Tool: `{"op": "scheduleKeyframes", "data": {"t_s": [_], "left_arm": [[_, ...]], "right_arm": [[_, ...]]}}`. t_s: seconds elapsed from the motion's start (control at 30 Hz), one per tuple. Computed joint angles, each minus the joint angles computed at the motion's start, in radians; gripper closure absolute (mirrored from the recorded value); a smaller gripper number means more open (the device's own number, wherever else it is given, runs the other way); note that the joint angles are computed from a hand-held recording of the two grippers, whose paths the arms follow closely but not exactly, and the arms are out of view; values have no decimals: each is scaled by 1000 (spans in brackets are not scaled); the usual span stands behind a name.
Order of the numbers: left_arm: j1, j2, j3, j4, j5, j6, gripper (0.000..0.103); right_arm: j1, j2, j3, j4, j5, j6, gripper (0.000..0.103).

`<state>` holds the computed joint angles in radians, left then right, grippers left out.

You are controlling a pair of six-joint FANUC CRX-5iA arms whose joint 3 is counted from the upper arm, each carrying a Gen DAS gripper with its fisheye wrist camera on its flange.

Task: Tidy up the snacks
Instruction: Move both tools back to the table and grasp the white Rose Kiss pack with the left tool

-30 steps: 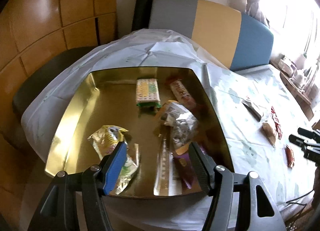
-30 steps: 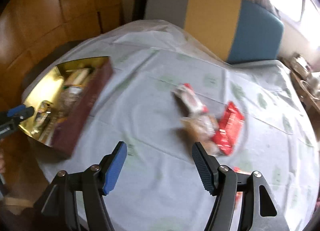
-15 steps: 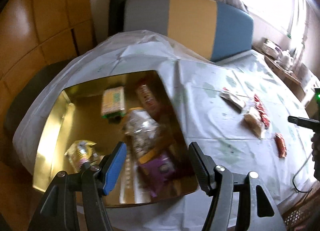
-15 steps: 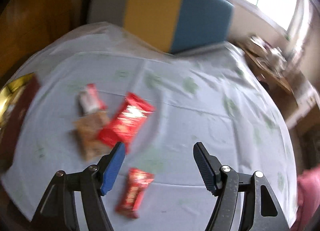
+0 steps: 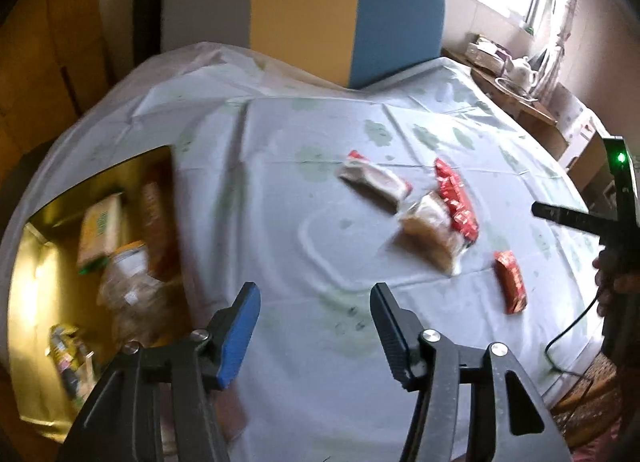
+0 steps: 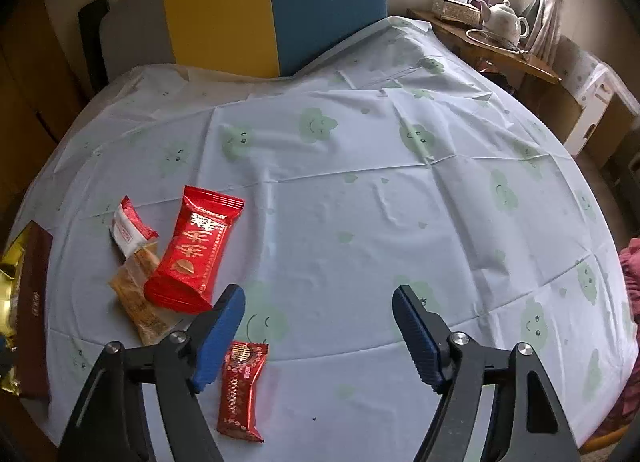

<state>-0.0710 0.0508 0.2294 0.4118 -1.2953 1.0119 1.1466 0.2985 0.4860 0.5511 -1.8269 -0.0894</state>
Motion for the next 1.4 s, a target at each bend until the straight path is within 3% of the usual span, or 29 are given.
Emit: {"op": "scheduleKeyframes", "data": {"t_s": [0.33,0.73,1.0,1.2,1.37,1.4], "left_arm": [[-100,190,216,-36,-103,166,45],[-194,490,612,-55,-266,447,48],[-232,635,818,-86,-349,620,47],[-264,688,903,-128,-379,640,43],[-310,702,953,-234,-391,535,43],[-308,679,913,-233,-363,507,50]], "right_arm": [[10,15,22,31,-2,36,24],[14,-9,-2,50,24,-2,21],[13,-30,-26,50,60,-20,19],[10,-41,-39,44,82,-32,18],[8,-40,-36,36,88,-26,18],[8,-40,-37,34,88,-26,18]]}}
